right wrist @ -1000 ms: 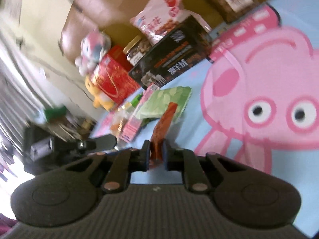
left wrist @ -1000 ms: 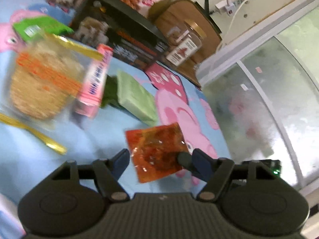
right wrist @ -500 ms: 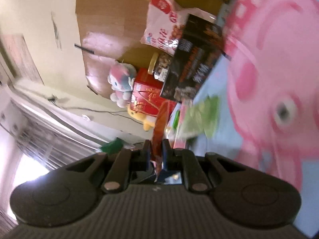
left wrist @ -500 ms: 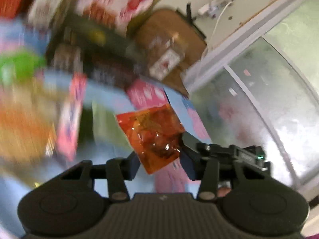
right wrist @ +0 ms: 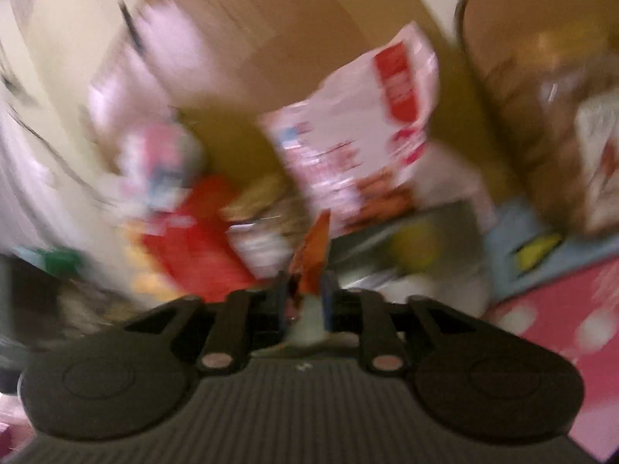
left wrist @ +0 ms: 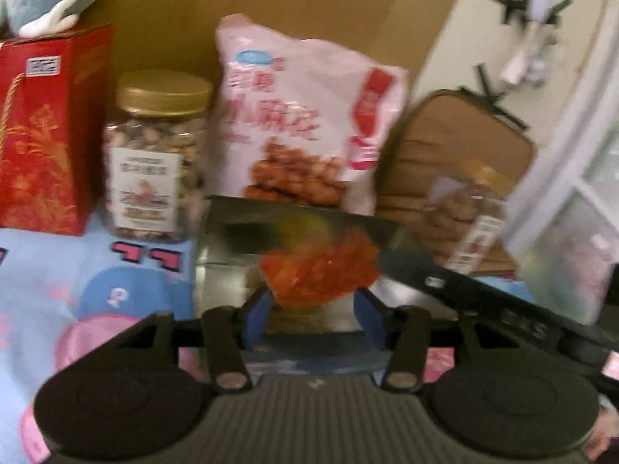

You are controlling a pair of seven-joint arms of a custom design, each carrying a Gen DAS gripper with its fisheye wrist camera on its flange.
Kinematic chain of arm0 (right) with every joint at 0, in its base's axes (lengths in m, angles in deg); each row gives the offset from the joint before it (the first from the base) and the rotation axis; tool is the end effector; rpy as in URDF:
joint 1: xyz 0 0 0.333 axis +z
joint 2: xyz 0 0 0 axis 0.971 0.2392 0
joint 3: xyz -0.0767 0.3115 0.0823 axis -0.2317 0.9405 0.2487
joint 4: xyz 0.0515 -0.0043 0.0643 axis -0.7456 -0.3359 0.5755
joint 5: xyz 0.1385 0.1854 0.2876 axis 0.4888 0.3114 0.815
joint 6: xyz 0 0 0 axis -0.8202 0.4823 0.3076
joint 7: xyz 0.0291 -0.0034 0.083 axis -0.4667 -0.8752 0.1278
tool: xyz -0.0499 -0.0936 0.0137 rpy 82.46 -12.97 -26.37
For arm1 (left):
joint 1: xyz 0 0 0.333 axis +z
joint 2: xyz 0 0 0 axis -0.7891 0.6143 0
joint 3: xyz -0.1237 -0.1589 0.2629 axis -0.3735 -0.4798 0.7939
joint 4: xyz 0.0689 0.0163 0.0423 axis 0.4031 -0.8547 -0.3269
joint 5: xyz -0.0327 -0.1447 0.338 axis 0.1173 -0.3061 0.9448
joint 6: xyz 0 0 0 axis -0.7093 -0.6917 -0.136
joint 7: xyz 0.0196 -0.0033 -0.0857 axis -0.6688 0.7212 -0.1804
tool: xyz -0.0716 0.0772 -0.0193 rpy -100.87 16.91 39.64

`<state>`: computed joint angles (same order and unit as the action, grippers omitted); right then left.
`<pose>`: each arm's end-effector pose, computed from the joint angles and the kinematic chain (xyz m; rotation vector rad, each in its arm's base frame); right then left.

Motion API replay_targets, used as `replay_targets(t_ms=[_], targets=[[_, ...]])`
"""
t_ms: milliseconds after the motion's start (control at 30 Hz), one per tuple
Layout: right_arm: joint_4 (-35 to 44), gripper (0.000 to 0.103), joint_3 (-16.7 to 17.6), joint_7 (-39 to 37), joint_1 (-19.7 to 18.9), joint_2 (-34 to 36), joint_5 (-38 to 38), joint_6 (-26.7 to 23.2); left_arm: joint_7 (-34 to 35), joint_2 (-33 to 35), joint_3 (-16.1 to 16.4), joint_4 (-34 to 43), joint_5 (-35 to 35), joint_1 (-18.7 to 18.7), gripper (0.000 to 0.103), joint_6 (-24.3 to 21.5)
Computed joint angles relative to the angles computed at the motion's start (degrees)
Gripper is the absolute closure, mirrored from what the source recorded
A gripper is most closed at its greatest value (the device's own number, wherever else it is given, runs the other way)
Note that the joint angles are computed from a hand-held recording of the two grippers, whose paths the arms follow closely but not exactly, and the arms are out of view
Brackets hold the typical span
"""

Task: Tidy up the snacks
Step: 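Lift the red packet with the left gripper and drop it into the black box, then grasp the pink UHA candy box with the left gripper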

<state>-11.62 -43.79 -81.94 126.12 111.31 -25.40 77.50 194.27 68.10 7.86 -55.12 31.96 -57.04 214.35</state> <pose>0.5271 0.5300 0.4232 -1.0540 1.7682 -0.6264 0.6680 -0.2811 0.4655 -1.3347 2.4744 -1.3391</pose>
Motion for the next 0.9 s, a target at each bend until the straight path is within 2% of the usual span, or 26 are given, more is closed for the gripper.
replay_targets(t_ms=[33,67,133,167,233,367,433,500,533,600,633,700,767,833,900], targets=[[0.0,0.066,0.3,-2.8,0.5,-0.1,1.3,-2.7,1.0,-0.1,-0.9,-0.3,-1.5,1.4,0.054,-0.8],[-1.6,0.066,-0.2,-1.7,1.4,-1.2,0.0,-3.6,4.1,-0.7,-2.6,-1.4,-4.4,3.6,0.054,-1.3],[-7.0,0.066,-0.7,4.5,3.8,-4.6,-6.0,-4.9,11.6,-3.5,-5.0,-5.2,-10.7,7.2,0.05,-1.3],[-8.4,0.066,0.0,5.8,4.2,-5.5,-7.4,-5.5,13.5,-4.6,-5.0,-6.1,-12.3,8.0,0.047,-2.4],[-11.3,0.066,2.0,7.3,4.5,-7.2,-9.2,-5.2,17.2,-7.6,-5.2,-9.3,-16.4,10.4,0.046,-6.7],[-9.5,0.066,6.9,2.7,3.0,-5.2,-8.6,-0.5,20.6,-12.4,-2.3,-14.9,-18.2,10.9,0.046,-11.3],[-10.0,0.066,7.3,7.3,3.6,-4.9,-12.6,3.7,23.3,-14.3,-1.3,-17.4,-21.3,12.4,0.046,-16.6],[-9.1,0.067,8.5,5.4,3.3,-3.9,-11.9,5.7,26.1,-16.4,0.1,-20.1,-23.9,13.2,0.046,-20.3],[-8.2,0.067,9.0,2.1,3.1,-3.1,-9.5,5.5,27.7,-17.6,0.7,-21.7,-25.5,13.7,0.046,-22.3],[-7.3,0.071,9.1,-5.1,3.8,-2.3,-2.7,1.3,29.7,-19.7,2.4,-24.5,-28.0,14.3,0.046,-26.2],[-7.7,0.071,8.5,-6.0,4.3,-2.6,-0.3,-1.2,30.6,-20.7,3.2,-26.1,-29.0,14.4,0.046,-27.9],[-9.8,0.067,7.1,-3.1,5.1,-4.4,1.1,-3.2,32.1,-22.7,4.9,-29.3,-30.2,13.9,0.046,-29.1],[-11.6,0.067,5.7,1.8,5.4,-6.2,-3.9,-0.7,32.3,-23.8,6.4,-31.9,-30.5,12.8,0.046,-29.4],[-9.6,0.067,6.2,-0.4,3.8,-5.8,-4.7,0.4,32.7,-24.3,7.4,-33.7,-30.1,10.9,0.046,-28.1],[-5.4,0.067,7.0,-7.0,0.7,-3.4,-0.8,3.1,33.7,-25.0,8.0,-35.6,-30.3,8.4,0.046,-23.6]])
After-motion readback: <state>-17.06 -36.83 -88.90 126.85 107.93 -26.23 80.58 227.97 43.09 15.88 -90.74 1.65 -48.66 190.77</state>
